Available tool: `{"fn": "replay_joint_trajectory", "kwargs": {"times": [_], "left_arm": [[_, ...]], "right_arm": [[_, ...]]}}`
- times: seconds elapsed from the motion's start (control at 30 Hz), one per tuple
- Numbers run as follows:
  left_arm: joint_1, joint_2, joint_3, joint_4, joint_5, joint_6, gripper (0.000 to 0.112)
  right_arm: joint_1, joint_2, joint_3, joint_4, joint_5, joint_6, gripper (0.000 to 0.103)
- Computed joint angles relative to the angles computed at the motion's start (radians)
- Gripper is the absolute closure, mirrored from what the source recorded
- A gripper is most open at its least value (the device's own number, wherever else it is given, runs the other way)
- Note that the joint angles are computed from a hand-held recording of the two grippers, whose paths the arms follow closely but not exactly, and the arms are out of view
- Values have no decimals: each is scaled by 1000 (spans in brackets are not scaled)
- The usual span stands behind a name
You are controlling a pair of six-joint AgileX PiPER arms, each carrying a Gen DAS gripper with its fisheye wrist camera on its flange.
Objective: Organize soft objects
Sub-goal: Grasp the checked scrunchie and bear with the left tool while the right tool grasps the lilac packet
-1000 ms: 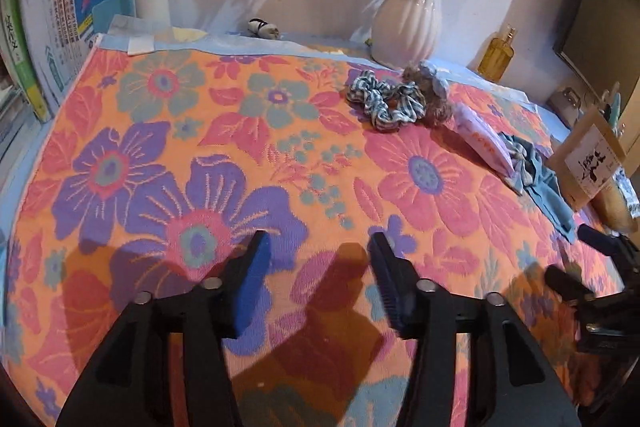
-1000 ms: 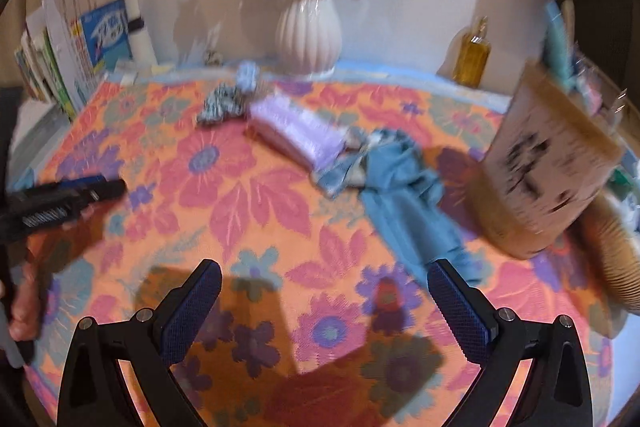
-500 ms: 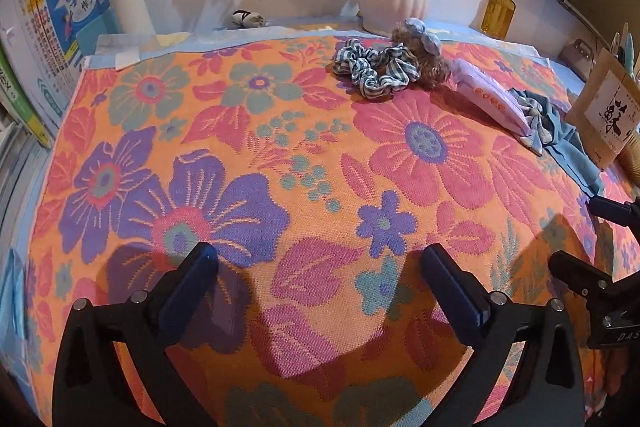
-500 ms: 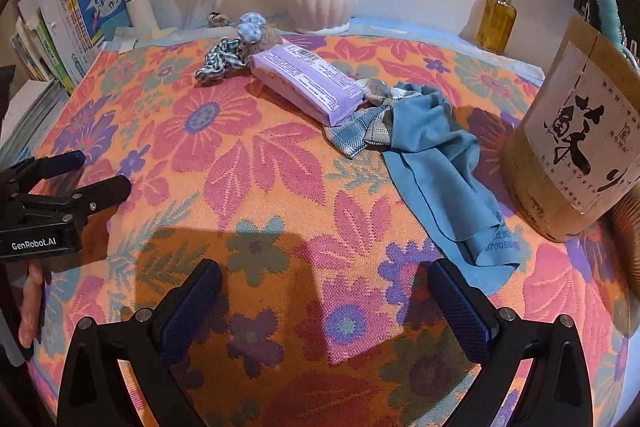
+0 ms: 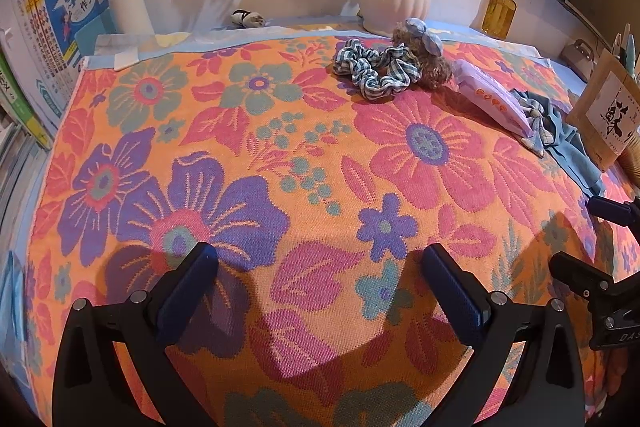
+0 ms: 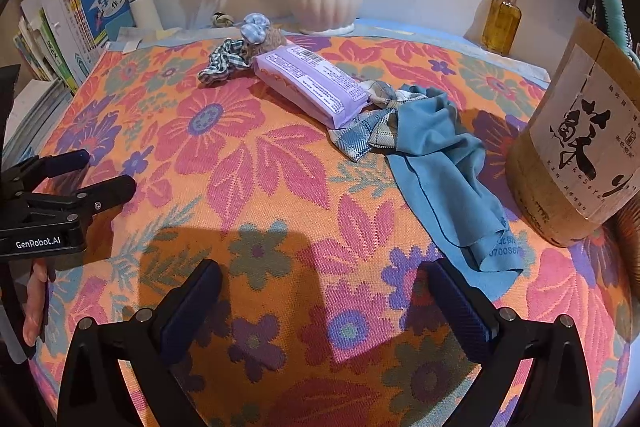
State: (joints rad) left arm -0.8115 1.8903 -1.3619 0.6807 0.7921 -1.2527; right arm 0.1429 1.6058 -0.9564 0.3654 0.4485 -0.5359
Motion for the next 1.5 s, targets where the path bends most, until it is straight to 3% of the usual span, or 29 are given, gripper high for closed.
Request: {"fn": "replay_joint_trajectory", "kwargs": {"times": [0.3, 0.37, 0.5, 0.53, 0.63, 0.77, 0.83, 0.97, 1.0, 1.1, 1.17, 1.27, 1.33, 1.37, 1.43, 1.47, 1.5], "left_arm": [[7, -9, -3, -43, 4, 49, 10], [36, -35, 13, -111, -48, 113, 10], [137, -145, 91, -318, -259, 228, 10], [147, -151, 79, -329, -270, 231, 10], [177, -101, -69, -348, -210, 283, 10], [226, 75, -334, -459, -114, 465, 10], [259, 143, -407, -531, -132, 545, 10], [302, 297, -587, -703, -118, 710, 10], [308, 337, -641, -731, -99, 735, 10], [324, 404, -720, -809, -111, 789, 10], [315, 427, -757, -775, -98, 778, 10], [292, 453, -803, -702, -56, 748, 13], [285, 470, -836, -691, -36, 762, 28], [283, 477, -850, -679, -18, 764, 39], [281, 457, -808, -697, -60, 798, 63], [280, 444, -785, -720, -81, 825, 76], [275, 432, -766, -703, -89, 816, 77]], "right_arm": [[3, -2, 1, -62, 2, 69, 0], [-9, 17, -41, -62, 67, 52, 0], [-12, 87, -219, -119, 315, 93, 1], [-17, 87, -241, -93, 328, 75, 2], [13, 74, -284, -121, 246, 101, 2], [41, 137, -376, -99, 120, 48, 2], [48, 182, -418, -80, 92, 8, 2], [67, 318, -530, -88, 90, -78, 4], [70, 339, -546, -98, 80, -76, 10], [43, 403, -603, 20, 112, -147, 15], [33, 438, -647, 18, 173, -136, 22], [37, 415, -604, 52, 136, -187, 29], [42, 413, -598, 50, 141, -200, 47], [44, 408, -588, 59, 135, -211, 49], [38, 397, -570, 109, 136, -270, 62], [34, 395, -565, 123, 132, -288, 64], [35, 388, -555, 131, 119, -295, 65]]}}
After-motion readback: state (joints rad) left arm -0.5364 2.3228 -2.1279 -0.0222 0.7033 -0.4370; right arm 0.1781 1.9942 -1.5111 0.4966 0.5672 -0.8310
